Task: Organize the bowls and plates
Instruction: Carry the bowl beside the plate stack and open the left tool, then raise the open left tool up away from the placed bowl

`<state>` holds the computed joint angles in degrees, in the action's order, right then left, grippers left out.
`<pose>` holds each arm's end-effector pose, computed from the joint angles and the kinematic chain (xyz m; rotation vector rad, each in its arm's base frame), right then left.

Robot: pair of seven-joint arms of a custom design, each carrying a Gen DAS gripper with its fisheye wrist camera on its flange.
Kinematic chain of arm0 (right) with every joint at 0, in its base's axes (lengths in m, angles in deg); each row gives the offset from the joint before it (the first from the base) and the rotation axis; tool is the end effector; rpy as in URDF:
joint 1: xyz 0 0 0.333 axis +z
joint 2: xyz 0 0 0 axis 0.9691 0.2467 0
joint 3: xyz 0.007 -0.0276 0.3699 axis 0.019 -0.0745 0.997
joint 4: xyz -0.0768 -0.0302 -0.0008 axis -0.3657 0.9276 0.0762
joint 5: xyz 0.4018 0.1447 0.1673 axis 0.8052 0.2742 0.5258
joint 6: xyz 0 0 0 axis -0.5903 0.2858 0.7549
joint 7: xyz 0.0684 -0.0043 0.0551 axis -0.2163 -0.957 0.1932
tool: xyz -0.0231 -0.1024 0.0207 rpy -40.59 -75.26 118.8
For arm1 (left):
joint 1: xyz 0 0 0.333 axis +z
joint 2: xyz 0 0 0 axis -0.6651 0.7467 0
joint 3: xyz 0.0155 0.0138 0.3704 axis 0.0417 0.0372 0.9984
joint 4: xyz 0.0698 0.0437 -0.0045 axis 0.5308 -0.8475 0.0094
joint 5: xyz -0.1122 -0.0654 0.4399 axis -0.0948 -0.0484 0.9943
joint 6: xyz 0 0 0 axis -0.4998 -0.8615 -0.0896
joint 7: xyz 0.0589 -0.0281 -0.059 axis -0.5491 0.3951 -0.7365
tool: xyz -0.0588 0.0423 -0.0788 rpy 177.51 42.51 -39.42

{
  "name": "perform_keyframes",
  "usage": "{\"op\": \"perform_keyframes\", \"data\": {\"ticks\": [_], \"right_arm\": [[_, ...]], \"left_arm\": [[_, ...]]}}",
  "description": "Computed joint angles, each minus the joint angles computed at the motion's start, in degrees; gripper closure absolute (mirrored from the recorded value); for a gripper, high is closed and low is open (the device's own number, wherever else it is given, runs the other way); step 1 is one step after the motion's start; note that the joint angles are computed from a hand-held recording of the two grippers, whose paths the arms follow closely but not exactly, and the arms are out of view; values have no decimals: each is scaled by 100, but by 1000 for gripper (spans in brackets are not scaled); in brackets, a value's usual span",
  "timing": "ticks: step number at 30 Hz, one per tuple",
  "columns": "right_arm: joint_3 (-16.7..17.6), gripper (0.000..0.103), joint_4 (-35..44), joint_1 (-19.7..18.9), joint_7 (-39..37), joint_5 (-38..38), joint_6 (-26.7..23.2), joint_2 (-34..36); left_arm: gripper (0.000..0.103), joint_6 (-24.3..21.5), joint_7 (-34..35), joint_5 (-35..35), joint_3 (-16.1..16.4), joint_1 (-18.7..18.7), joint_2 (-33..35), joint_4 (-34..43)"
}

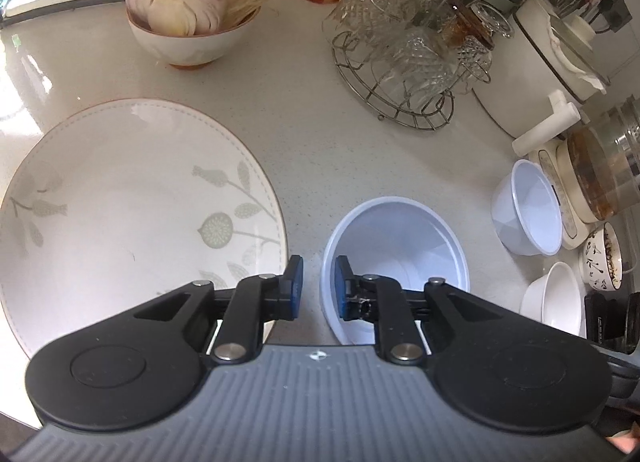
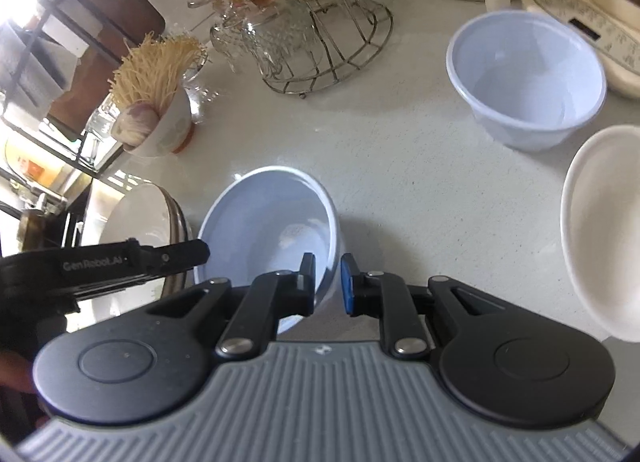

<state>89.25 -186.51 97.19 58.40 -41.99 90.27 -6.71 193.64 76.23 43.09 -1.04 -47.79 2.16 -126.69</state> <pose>0.5494 0.2775 0.4742 -1.5573 1.9705 -0.0308 0.6393 -0.1838 0.4602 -2.1444 2.1053 -0.7704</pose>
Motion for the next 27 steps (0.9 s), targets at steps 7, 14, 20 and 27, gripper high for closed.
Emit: {"op": "perform_keyframes", "data": {"ticks": [7, 14, 20, 27], "right_arm": [[17, 60, -113, -54, 498, -479, 67, -158], [62, 60, -206, -130, 1014, -1135, 222, -289], [109, 60, -284, -242, 1343, -1681, 383, -444], [275, 60, -354, -501, 1832, -2489, 583, -769]], "left_arm": [[60, -54, 242, -159, -15, -9, -114, -26], [47, -73, 249, -152, -1, -70, -255, -57], [47, -17, 239, -346, 14, -105, -411, -128], [47, 283, 90, -81, 30, -210, -737, -237]]}}
